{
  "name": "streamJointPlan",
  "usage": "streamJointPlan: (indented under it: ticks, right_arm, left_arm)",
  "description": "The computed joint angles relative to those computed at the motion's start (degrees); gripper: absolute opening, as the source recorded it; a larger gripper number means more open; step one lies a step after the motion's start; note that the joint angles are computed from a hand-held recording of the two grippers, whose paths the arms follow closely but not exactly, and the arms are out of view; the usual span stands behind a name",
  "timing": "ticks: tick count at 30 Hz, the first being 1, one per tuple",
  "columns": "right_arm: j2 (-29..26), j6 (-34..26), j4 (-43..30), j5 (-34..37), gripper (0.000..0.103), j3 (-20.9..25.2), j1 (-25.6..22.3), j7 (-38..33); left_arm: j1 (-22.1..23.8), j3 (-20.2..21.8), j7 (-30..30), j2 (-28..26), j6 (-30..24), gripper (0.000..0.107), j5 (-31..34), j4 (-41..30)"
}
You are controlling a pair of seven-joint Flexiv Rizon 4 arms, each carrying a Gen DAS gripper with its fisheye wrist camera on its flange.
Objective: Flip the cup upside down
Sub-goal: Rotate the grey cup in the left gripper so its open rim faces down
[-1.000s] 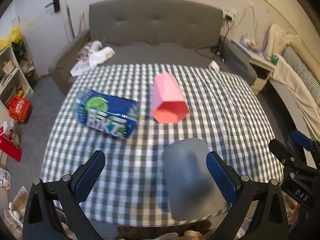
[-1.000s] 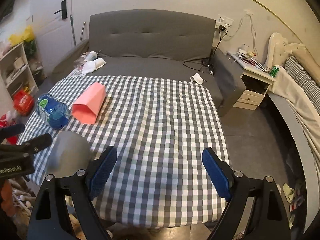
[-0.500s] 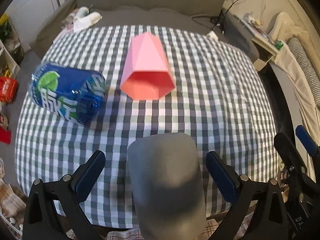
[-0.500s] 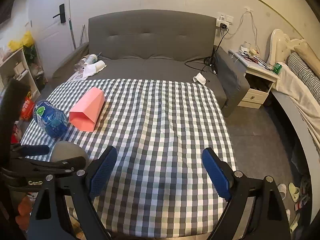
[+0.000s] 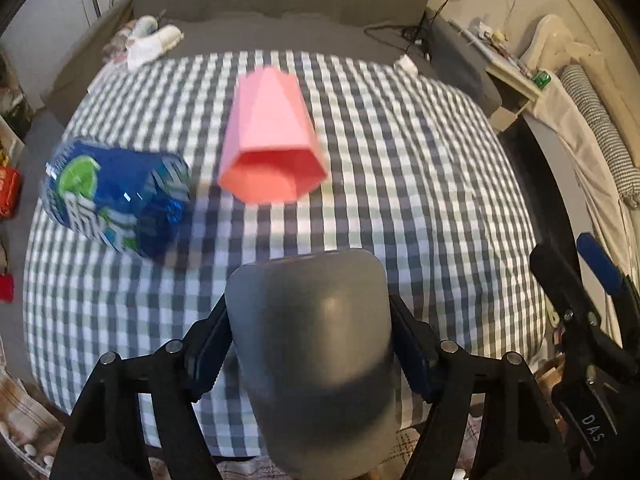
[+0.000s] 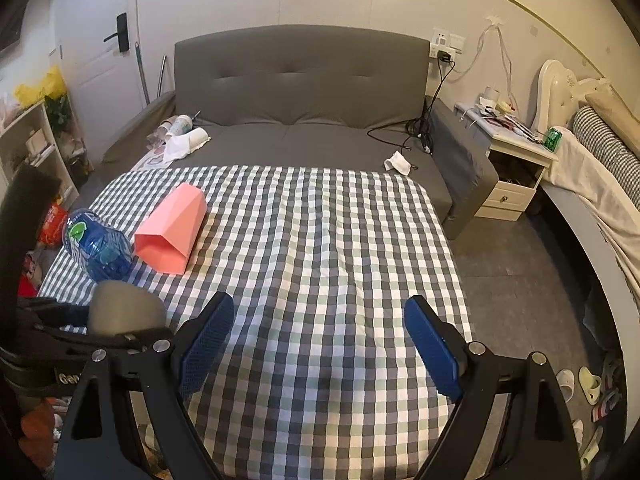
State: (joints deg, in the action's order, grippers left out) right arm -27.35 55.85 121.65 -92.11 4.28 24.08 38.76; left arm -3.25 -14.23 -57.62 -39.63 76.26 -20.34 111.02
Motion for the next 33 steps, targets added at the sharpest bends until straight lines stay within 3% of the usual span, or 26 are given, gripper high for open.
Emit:
streamJointPlan:
  ticks: [7,14,21,22,24,26,28,33]
  right_arm:
    - [0.48,-0.80,0.54,0.02,0.087,0.25,0.23,0.37]
    - [0.49,-1.36,0.55,0.48,0.087,0.32,0.59,0.27]
    - [0.17,-1.46,0.12,0.68,0.087,0.25,0.95,-0.35]
    - [0.15,-1.48,0.11,0.79,0.087,0.25,0.96,-0.41]
    - [0.04,-1.52,0.01,1.00,0.087,0.25,1.04,-0.37]
    - [0.10,-1.49,0.08,1.03,0.087,0.20,1.04,-0.38]
    - [0.14,-1.49,0.13,0.99,0.087,0.19,1.06,-0.34]
    - [0.09,-1.48,0.10,0.83,0.087,0.15,1.01,-0.28]
  left_arm:
    - [2.59,-3.51,1.71,-0.16,10.69,0.075,1.33,2.17]
    - [3.80,-5.02,-0.24,-2.71,16.82,0.074,6.02,1.74]
    - [6.87,-8.14,-1.37,-3.61,18.43,0.077,10.01,2.46]
    - [7.04,-8.09,-1.28,-3.66,16.60,0.087,10.19,2.27]
    - [4.93,-5.35,-2.05,-3.90,14.36,0.090,9.72,1.50]
    - [6.35,-6.64,-1.16,-5.04,13.07,0.074,9.09,1.47]
    - [5.61,-5.50,-1.31,-5.25,11.71,0.073,8.90,0.78]
    - [7.53,-7.93,-0.07,-5.61,14.45,0.073,8.82,1.62]
